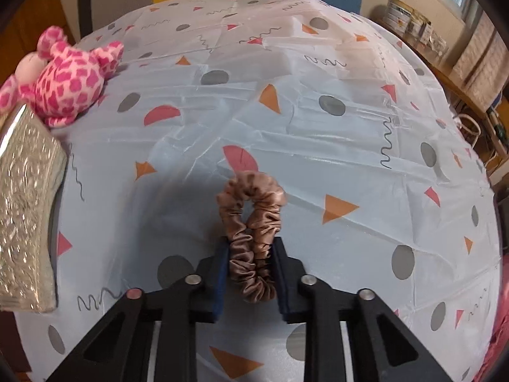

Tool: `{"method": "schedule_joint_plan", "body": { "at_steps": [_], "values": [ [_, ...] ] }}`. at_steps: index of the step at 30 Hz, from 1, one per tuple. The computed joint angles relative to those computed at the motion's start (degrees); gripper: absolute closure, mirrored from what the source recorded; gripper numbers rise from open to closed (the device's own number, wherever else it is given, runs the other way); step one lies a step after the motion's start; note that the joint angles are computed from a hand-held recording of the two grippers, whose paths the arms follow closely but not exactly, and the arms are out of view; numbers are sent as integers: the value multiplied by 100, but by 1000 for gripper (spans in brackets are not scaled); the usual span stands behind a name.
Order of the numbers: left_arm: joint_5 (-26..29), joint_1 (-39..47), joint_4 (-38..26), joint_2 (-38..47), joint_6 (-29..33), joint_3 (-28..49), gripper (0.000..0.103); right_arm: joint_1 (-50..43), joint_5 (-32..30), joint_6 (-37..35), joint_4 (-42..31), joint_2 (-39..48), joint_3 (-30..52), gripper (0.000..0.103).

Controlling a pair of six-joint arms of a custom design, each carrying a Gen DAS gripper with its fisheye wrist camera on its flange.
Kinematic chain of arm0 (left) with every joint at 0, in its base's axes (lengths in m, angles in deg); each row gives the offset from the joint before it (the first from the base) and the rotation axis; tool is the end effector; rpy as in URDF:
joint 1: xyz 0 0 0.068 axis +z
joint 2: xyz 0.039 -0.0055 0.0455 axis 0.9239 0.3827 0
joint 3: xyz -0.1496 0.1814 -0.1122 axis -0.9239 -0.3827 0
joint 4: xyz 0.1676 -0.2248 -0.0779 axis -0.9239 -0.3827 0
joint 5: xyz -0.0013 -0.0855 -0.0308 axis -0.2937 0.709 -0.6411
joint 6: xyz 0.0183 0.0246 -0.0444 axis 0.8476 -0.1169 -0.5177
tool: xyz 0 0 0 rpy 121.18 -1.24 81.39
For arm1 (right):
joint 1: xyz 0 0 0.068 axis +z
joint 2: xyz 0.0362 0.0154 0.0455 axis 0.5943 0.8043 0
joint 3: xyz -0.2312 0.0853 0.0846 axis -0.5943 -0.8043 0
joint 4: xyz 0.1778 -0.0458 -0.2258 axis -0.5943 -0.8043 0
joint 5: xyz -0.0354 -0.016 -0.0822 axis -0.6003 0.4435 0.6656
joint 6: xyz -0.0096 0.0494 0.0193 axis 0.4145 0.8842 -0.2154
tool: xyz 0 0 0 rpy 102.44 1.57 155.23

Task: Organize soft objects
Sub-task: 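Carry the glove toward the tray with the left tool while the right tool grasps the brown scrunchie, then lower the white glove into the gold tray and open the left tool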

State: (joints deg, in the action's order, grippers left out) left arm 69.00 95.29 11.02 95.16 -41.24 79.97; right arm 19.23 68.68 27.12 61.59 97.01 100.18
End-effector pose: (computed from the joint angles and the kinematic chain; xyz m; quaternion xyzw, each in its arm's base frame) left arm 0.2121 0.0971 0.1141 -0.0986 0.9318 -0.0735 0.3415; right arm 0.3429 -0.1034 0.0213 -0.0099 0.9791 -0.0224 0.2020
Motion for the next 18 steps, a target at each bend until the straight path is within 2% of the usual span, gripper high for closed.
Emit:
{"method": "schedule_joint_plan", "body": {
  "at_steps": [6, 12, 16, 18],
  "values": [
    [739, 1434, -464, -438, 892, -726, 63, -40, -36, 32, 382, -169, -450, 80],
    [1682, 2391, -1732, -1223, 2053, -1056, 63, 120, 248, 171, 785, -366, -852, 81],
    [2021, 2162, -2253, -1563, 2309, -1211, 63, 260, 472, 236, 883, -482, -1041, 82],
    [1870, 1683, -2135, -1936, 1947, -1439, 63, 323, 593, 302, 865, -564, -1122, 82]
  ]
}}
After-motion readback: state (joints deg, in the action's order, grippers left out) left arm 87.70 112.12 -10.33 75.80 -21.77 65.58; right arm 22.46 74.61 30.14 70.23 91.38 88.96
